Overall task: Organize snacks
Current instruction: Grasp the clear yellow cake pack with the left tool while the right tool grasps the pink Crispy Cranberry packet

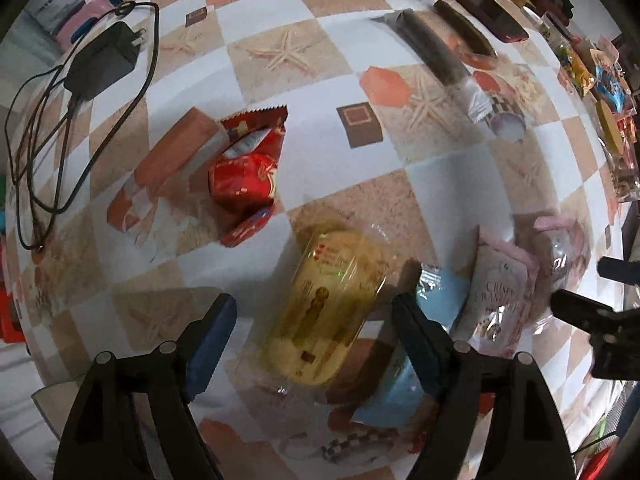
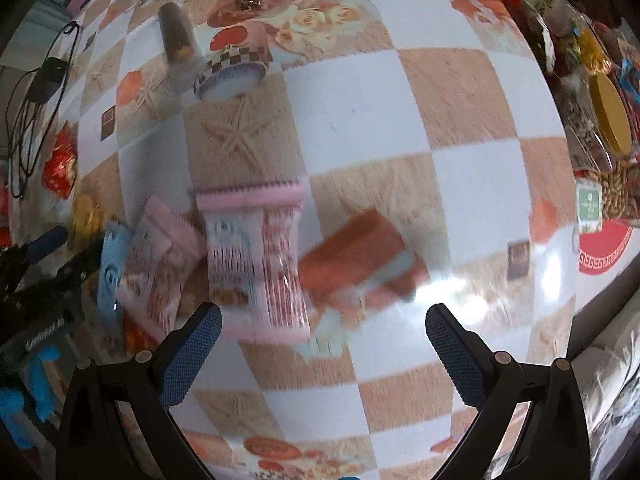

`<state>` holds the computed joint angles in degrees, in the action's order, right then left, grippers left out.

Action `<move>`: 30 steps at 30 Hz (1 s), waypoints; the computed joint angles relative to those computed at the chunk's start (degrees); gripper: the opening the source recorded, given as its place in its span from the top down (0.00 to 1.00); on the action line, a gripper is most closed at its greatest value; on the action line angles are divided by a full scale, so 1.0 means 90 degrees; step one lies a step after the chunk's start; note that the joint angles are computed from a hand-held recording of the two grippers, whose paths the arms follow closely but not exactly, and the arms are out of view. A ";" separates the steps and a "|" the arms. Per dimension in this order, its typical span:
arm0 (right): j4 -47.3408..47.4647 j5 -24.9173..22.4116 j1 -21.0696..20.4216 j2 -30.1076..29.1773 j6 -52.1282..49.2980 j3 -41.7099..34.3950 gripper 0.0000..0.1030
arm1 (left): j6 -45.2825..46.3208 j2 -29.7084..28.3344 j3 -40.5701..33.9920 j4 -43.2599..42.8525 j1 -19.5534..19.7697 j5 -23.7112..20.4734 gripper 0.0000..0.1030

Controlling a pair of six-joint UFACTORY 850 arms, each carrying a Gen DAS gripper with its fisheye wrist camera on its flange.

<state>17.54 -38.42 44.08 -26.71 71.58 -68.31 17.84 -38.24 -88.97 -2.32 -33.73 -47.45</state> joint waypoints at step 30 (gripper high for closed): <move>0.0166 -0.0365 -0.0506 -0.0487 0.0442 -0.0494 0.00 | -0.0346 0.0583 0.0935 -0.0114 -0.0160 0.0637 0.48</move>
